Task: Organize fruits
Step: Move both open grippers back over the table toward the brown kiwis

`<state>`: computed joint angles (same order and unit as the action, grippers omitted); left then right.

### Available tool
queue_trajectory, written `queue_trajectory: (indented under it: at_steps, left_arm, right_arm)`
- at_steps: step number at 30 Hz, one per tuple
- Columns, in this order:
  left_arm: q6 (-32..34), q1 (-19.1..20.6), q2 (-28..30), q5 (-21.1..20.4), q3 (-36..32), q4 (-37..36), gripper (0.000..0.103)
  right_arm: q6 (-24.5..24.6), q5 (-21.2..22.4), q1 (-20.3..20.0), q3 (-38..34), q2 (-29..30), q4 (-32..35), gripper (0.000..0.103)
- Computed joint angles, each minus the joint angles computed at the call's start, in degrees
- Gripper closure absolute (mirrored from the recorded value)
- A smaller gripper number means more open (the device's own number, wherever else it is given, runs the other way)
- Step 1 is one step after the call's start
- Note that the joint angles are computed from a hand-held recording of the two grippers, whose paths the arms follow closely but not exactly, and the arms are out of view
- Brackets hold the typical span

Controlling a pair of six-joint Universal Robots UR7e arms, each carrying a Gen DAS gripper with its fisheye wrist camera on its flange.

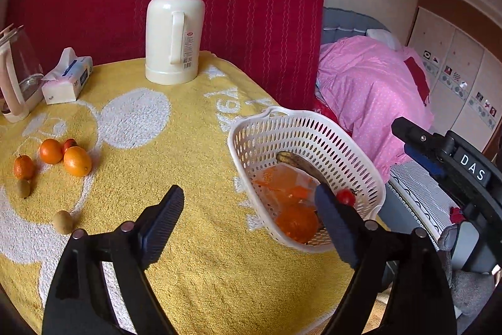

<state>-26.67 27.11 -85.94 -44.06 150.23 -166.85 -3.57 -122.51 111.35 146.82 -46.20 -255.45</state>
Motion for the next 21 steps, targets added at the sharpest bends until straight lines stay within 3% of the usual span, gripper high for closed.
queue_trajectory:
  at_steps: [6,21]
  left_arm:
    - [-3.22,-0.2,-0.95,3.15,0.31,4.09,0.011]
    - [-9.39,-0.09,-6.53,9.33,1.22,12.94,0.008]
  right_arm:
    - [-0.14,0.02,0.75,-0.33,0.55,0.24,0.036]
    - [-0.95,1.0,2.22,-0.72,2.42,-0.02,0.031]
